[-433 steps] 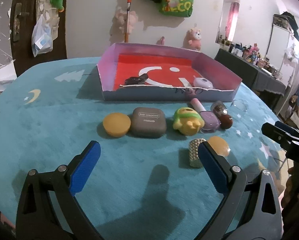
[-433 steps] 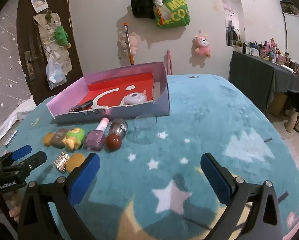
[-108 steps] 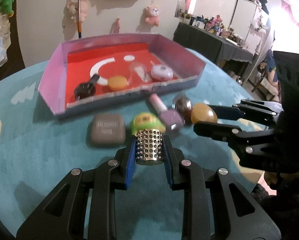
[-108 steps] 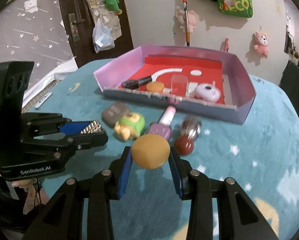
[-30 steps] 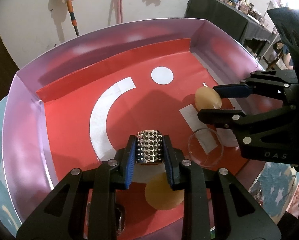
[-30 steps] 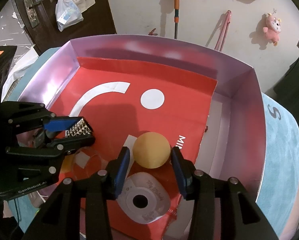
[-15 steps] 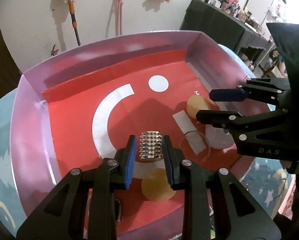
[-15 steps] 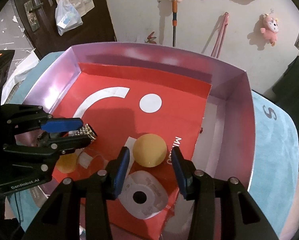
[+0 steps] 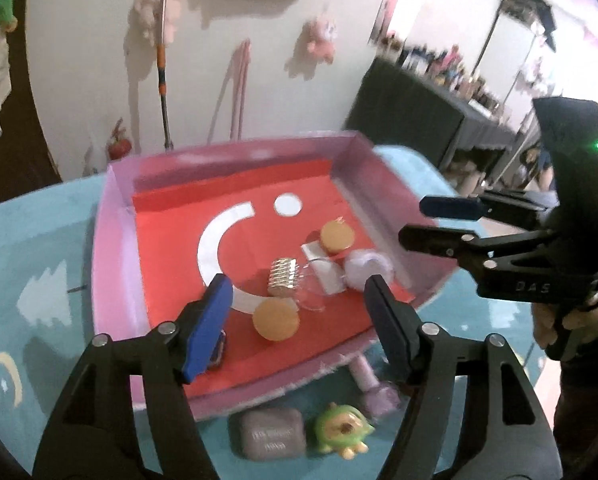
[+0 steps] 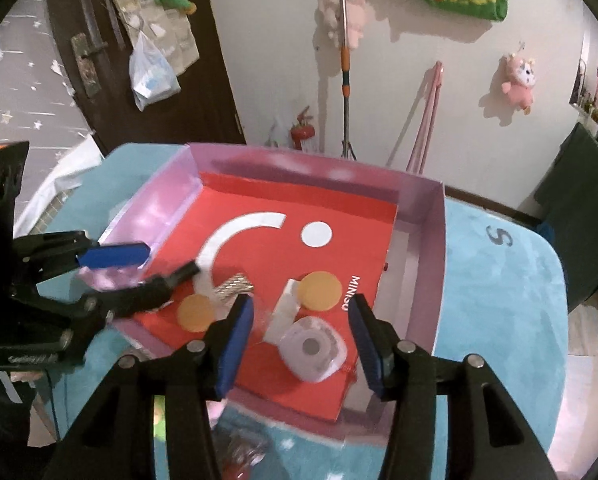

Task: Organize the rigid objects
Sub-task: 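Withdraw both grippers from the box toward the remaining objects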

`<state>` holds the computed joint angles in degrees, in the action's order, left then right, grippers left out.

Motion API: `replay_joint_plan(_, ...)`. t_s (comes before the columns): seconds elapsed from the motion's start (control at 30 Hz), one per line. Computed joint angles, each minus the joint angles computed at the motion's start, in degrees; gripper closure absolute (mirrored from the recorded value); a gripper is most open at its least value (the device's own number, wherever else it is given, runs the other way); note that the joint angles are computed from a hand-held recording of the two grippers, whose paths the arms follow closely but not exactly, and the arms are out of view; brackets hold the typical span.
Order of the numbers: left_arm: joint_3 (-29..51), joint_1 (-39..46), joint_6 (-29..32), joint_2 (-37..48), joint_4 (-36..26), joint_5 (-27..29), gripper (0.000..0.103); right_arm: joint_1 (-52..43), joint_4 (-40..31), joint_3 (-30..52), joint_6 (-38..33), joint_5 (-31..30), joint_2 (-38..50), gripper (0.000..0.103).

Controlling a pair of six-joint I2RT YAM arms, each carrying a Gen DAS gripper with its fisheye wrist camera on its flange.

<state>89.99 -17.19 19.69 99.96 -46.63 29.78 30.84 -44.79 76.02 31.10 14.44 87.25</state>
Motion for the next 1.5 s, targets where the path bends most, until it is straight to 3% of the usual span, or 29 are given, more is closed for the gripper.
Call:
replay_joint_plan(0.13, -5.70, 2.14, -0.74, -8.15, 0.53, 1.90, 0.035, 6.54, -2.28, -0.24, 3.80, 5.62, -4.28, 0.044)
replay_joint_plan(0.4, -18.47, 6.59, -1.76, -25.42, 4.86, 4.18, 0.019, 23.66, -7.55, 0.47, 13.45, 20.19, -9.47, 0.010)
replay_joint_plan(0.53, -24.65, 9.65, -2.07, -32.20, 5.86, 6.21, 0.015, 32.94, -11.88, 0.64, 22.86, 28.59, -10.16, 0.000)
replay_joint_plan(0.77, -37.88, 12.27, -2.90, -43.27, 9.69, 4.49, 0.013, 46.00, -21.34, -1.17, 44.45, 37.99, -7.29, 0.000)
replay_joint_plan(0.93, -45.03, 12.66, -3.73, -47.42, 13.05, 2.11, 0.013, 50.21, -27.31, -1.87, 56.48, 39.84, -2.35, 0.000)
replay_joint_plan(1.07, -48.82, 12.13, -3.80, -48.66, 15.49, 0.14, 0.013, 51.17, -26.86, -4.39, 61.04, 39.52, -0.68, 0.000)
replay_joint_plan(1.23, -52.53, 11.30, -4.74, -47.67, 19.28, -2.07, 0.013, 50.23, -22.41, -9.06, 62.01, 38.01, -0.17, 0.000)
replay_joint_plan(1.5, -55.39, 8.30, -6.85, -43.60, 26.62, -7.55, 0.013, 46.04, -11.72, -16.12, 57.92, 34.89, -0.95, 0.000)
